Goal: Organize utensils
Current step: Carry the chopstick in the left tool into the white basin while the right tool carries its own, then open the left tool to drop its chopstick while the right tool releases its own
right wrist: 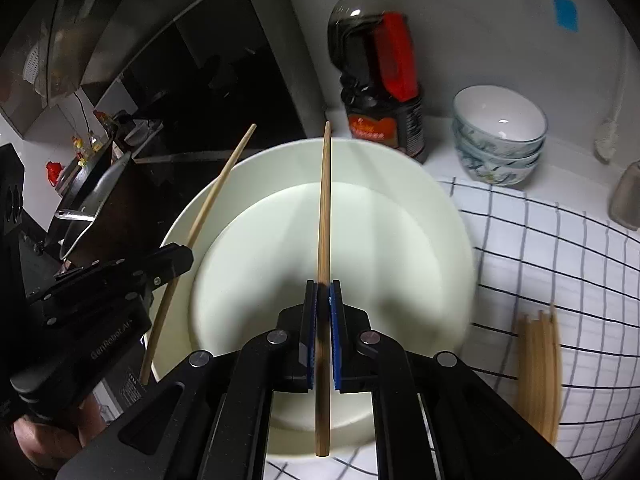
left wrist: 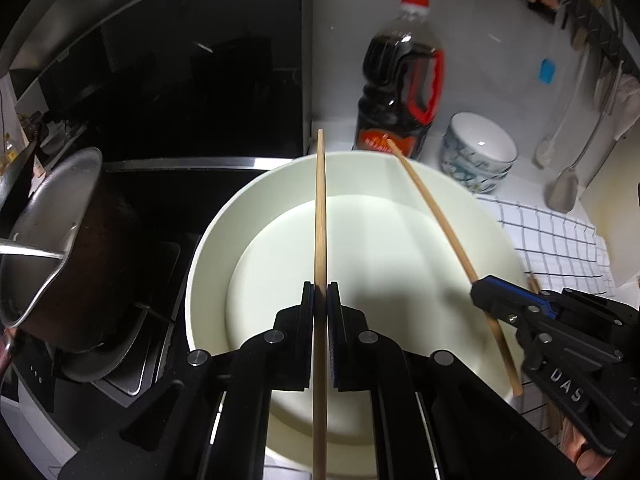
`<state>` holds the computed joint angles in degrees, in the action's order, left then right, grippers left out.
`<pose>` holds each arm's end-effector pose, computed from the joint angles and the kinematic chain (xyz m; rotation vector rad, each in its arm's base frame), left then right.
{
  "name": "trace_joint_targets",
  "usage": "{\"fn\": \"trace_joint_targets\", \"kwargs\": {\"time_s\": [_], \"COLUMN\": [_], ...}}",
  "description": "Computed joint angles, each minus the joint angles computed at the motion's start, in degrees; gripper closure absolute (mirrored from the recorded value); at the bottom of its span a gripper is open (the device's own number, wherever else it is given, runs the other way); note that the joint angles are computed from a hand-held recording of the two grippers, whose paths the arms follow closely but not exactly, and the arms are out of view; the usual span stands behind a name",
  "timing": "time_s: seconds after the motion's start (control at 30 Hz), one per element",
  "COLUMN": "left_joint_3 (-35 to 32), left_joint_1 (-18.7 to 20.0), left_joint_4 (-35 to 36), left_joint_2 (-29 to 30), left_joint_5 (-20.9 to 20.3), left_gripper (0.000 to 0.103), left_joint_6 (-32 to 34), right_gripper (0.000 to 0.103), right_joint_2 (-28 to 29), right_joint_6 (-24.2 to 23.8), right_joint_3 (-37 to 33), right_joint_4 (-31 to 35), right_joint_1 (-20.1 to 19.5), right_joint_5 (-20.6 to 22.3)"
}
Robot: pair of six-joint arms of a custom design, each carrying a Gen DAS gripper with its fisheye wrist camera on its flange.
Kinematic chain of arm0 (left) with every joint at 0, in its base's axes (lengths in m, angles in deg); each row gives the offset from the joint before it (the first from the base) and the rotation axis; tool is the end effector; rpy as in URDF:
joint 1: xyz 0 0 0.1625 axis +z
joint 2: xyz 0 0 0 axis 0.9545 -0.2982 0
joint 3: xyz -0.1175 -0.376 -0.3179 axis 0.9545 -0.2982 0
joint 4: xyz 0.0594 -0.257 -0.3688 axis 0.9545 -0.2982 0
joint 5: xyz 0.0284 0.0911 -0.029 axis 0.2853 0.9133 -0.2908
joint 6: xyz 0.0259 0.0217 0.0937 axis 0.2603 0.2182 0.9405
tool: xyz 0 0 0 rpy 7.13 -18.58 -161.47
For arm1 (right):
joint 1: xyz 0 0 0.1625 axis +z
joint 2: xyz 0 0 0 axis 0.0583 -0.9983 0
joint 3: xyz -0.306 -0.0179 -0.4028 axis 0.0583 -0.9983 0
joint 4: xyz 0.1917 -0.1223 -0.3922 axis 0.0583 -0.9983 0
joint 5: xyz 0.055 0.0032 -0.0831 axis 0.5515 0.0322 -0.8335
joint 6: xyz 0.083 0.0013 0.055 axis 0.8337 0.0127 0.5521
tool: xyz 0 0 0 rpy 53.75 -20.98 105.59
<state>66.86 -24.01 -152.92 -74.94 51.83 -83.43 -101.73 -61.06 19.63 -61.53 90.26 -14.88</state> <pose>-0.3521 -0.7352 0.0774 -0.0414 2.1745 -0.8706 0.1626 -0.8136 0.2512 0.9200 -2.6484 0.3854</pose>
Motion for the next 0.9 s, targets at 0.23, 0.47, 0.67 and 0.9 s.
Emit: {"fn": "trace_joint_targets", "kwargs": {"time_s": [0.23,0.47,0.67,0.9], "left_joint_3": [-1.0,-2.3,-3.5,-3.7], "left_joint_1": [2.6,4.2,5.0,4.8], "left_joint_4": [0.0,2.3,5.8,9.8], "left_joint_2": [0.6,1.6,2.1,1.7], "left_joint_5": [-3.2,-6.3,-7.8,-6.6], "left_gripper": [0.096,0.096,0.095,0.068], "left_joint_6": [2.1,2.6,1.6,-1.8], "right_gripper": [0.097,0.097,0.097,0.092], "right_joint_2": [3.7,5.3,5.8,5.4], "right_joint_6": [3.2,4.6,5.8,5.4], "right_joint_3": [-2.6,-3.7,-3.8,-3.1], "right_joint_4": [3.1,4.3,5.7,4.7], "right_joint_1": [0.8,0.5,0.3,0.5], "right_joint_5": [-4.1,-7.1,-8.9,-9.7]}}
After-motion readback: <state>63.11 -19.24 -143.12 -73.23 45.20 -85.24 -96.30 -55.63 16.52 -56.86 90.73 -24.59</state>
